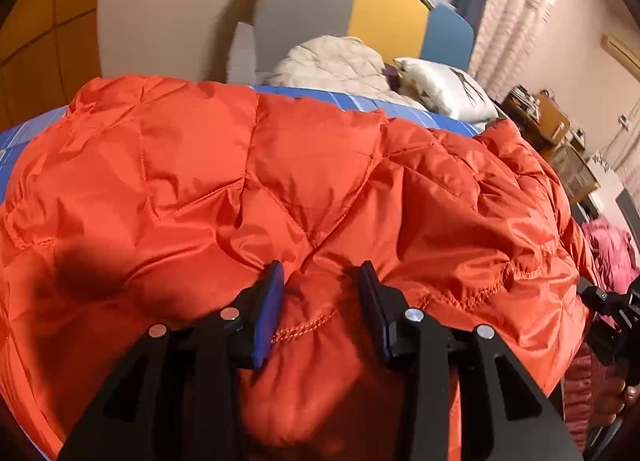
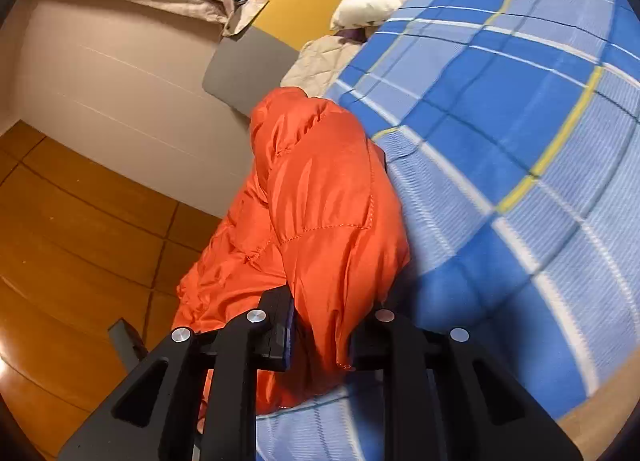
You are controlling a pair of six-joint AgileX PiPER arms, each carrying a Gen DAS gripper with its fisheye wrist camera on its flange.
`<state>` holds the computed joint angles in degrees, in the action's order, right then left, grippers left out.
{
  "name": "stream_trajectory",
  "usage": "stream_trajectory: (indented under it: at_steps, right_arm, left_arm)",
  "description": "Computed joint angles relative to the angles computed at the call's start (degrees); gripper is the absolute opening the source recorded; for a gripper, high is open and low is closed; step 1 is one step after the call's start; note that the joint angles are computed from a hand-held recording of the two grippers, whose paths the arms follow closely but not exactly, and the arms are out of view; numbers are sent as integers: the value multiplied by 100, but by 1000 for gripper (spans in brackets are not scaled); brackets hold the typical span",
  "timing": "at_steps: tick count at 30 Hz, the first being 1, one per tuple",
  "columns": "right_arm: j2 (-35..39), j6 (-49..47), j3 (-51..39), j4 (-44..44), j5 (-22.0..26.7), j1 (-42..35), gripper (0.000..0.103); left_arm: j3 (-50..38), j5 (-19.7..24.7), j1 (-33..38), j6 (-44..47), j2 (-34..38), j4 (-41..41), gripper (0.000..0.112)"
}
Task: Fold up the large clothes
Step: 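Grasp the folded jacket end with the right tool and lift it over the bundle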
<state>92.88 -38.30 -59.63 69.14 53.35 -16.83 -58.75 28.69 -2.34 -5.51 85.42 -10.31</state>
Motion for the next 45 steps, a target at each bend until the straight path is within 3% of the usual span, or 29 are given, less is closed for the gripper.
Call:
stream_trajectory:
  at_steps: [4, 8, 14, 21, 22, 23, 24, 27, 30, 37, 42, 45]
  right_arm:
    - [82, -151, 188, 223, 220, -212, 35]
    - [152, -160, 371, 436, 220, -319, 72]
    - [201, -366, 684, 783, 257, -456, 84]
    - [298, -333, 587, 937, -148, 155, 82]
    - [310, -353, 583, 978, -154, 188, 78]
    - [325, -336, 559, 961, -163, 218, 63]
    - [293, -332, 559, 935, -211, 256, 55]
    - [90, -238, 451, 716, -258, 347, 39]
    - [-267, 69, 182, 260, -438, 608, 30]
    - [-929, 857, -775, -1145, -799, 1713, 26]
    - [-930, 1538, -1477, -2091, -906, 2520, 25]
    - [-841, 1877, -1845, -2519, -864, 2813, 25]
  left_arm:
    - [-138, 67, -100, -248, 102, 109, 38]
    - [-216, 168, -39, -169, 42, 54, 37]
    - [-284, 116, -19, 39, -37, -19, 37]
    - [-521, 184, 84, 455, 368, -538, 37]
    - [-505, 161, 91, 508, 380, -576, 37]
    - [-495, 138, 101, 565, 398, -616, 37]
    - [-483, 113, 115, 637, 418, -675, 37]
    - [-451, 53, 174, 853, 485, -915, 37]
    - [-422, 20, 164, 855, 529, -928, 37]
    - [-486, 23, 211, 990, 712, -1127, 37]
    - [-417, -24, 319, 1387, 741, -1518, 36]
    - [-416, 187, 470, 1579, 633, -1737, 35]
